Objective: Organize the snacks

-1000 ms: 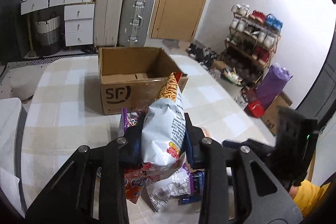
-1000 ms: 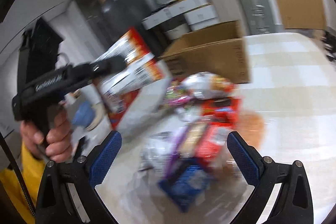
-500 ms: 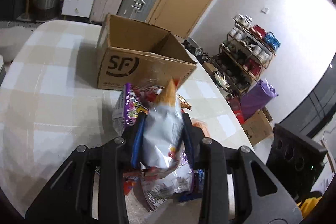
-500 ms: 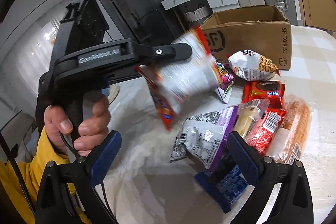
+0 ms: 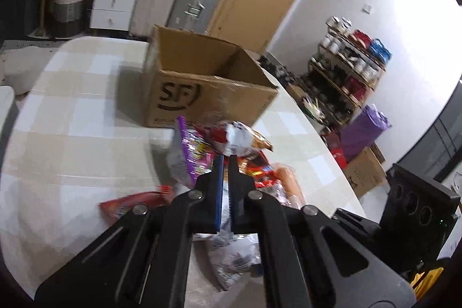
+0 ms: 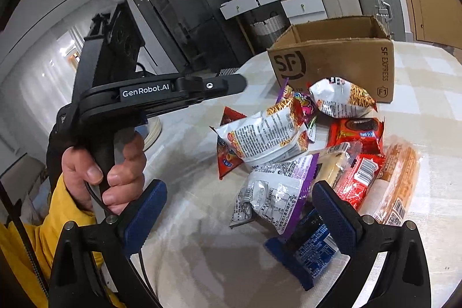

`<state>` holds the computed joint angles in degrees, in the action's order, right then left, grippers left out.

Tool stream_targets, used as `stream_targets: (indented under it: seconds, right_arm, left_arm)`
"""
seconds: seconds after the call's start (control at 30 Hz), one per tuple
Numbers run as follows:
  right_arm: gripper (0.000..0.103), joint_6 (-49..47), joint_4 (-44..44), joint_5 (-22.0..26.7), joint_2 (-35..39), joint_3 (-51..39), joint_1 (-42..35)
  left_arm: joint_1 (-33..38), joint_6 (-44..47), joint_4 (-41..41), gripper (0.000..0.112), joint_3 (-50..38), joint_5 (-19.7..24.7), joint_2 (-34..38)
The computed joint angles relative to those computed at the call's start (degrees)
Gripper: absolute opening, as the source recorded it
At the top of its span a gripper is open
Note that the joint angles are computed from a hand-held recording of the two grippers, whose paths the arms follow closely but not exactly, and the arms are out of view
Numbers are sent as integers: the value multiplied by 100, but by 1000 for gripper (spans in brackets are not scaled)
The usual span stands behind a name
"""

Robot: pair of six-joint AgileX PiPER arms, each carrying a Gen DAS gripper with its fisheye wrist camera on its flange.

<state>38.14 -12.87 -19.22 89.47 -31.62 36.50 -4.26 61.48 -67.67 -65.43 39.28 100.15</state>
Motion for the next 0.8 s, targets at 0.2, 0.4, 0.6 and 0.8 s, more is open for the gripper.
stream_targets:
  seconds: [0.2,0.4,0.6,0.8]
  right_arm:
    - [103,-291,305,74,-185,35,51]
    - [103,-224,269,40,-288,138,55]
    - [103,-150,178,-100,-377,279,-49]
    - [103,71,-57,-205,-447,399,-180]
  left_arm:
    - [-49,-110,496,2,-125,312,12]
    - [-707,-720,1742,43,-371,94,163]
    - [-1117,-1755,2949,44,-430,-565,142]
    - [-1273,-2474,3724,44,-652,-575,255]
